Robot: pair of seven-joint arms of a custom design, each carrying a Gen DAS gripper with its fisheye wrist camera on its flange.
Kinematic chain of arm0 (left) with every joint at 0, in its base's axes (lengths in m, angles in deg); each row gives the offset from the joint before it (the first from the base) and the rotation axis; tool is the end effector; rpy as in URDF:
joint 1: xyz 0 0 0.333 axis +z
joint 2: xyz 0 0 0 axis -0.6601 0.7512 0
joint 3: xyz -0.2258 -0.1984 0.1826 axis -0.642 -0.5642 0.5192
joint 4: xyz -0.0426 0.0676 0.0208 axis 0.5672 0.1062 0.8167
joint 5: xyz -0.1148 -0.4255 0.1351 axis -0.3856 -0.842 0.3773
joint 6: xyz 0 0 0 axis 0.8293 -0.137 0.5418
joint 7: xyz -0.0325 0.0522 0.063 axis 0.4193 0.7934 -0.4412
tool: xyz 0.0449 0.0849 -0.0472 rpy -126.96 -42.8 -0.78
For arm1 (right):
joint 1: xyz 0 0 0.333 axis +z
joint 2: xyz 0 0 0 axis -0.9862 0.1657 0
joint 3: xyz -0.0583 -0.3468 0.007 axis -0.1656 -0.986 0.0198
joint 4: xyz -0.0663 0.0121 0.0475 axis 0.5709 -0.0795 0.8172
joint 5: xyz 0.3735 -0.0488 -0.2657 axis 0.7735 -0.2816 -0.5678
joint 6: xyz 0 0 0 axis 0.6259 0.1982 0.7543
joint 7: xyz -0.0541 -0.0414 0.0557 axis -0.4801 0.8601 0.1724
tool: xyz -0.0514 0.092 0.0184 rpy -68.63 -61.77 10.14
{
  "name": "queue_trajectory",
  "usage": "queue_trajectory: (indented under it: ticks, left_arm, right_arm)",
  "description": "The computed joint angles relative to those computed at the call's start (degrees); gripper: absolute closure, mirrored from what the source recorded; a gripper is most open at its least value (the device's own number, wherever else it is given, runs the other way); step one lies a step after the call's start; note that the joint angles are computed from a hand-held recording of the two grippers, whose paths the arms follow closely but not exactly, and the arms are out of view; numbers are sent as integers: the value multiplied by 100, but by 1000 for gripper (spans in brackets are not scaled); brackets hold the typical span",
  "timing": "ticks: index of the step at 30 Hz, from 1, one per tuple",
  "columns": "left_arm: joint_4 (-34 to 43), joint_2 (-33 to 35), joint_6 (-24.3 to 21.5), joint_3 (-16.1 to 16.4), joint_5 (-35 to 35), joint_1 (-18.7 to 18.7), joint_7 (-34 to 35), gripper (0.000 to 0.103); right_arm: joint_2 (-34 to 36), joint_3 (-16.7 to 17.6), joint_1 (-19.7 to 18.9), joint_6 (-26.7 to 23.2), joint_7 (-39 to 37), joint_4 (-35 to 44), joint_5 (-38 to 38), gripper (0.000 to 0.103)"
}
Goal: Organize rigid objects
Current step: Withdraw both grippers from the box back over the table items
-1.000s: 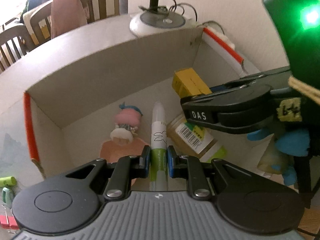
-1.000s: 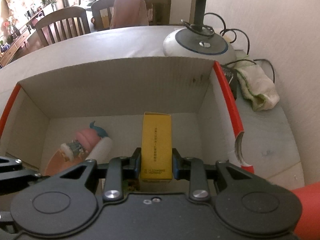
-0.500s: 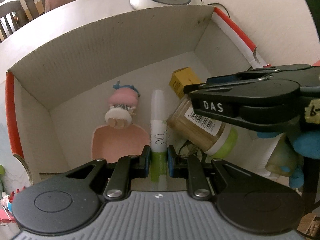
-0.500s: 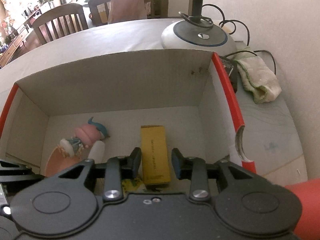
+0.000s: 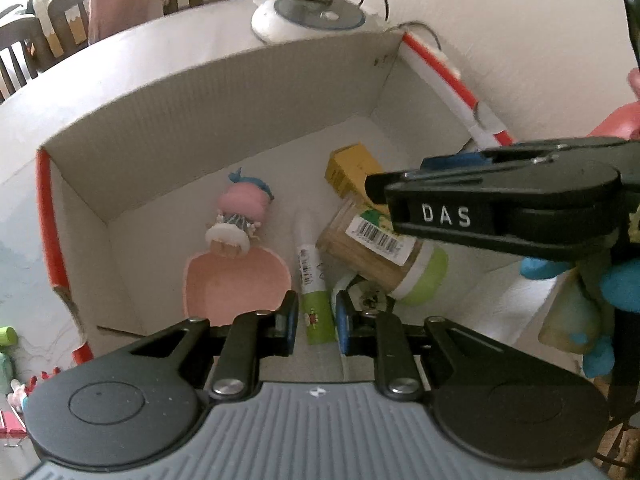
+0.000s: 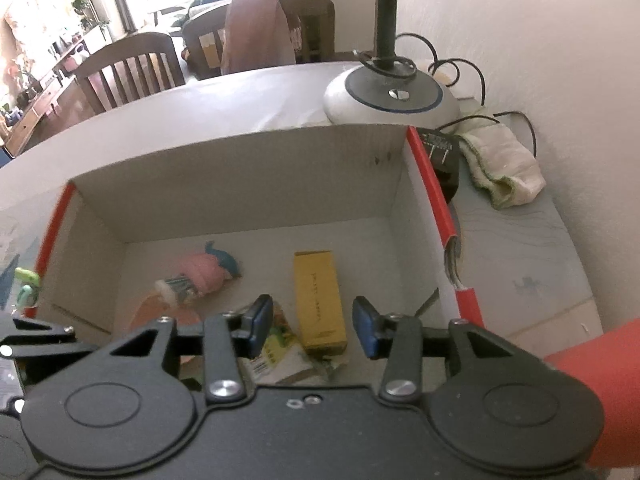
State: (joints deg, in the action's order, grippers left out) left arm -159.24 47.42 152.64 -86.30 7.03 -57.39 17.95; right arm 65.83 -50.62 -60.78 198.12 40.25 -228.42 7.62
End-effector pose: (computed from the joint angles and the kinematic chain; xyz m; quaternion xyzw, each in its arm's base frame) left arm 0.4845 -0.2706 0.4365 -0.5486 0.8073 -0.2151 0.0310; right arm 0.4478 0.2046 0.4594 -0.7063 0.6560 -0.1496 0.2200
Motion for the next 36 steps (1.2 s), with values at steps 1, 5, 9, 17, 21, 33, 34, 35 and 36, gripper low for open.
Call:
queue_trajectory:
  ticks: [1,5,9,17,21,33,34,35,36]
  left_arm:
    - [-53,-70,60,13,-54,-16,42,84]
    - [-267,-375,264,32,-110,-34,48,84]
    - [-550,-822,358,111,-253,-69,109,84]
    - [-980,-1451,570,329,-531,-196,351,84]
    - [-1261,-1866,643,455,-723,-258,589,84]
    - [-2151,-3310,501,803,-852,-1,880,84]
    - [-2226,-3445,457,827,-809,67,893,84]
    - [-2285,-3555,414,840,-763,134,902,84]
    - [-2349,-3670,368,870,-722,200,918,84]
  right_arm:
    - [-70,19,10,0,6,-29,-7,58]
    - [-306,43,97,24,18,-124,33,55]
    - [-529,56,209,48,57,-226,119,52]
    - [-1044,250,347,146,401,-448,63,48]
    - [-1253,333,449,168,612,-531,25,46]
    - [-1504,847,736,186,1598,-523,-261,35]
    - [-1480,891,763,203,1681,-499,-295,33]
    - [-1447,929,809,232,1756,-475,-320,32]
    - [-1406,957,860,262,1813,-448,-344,32]
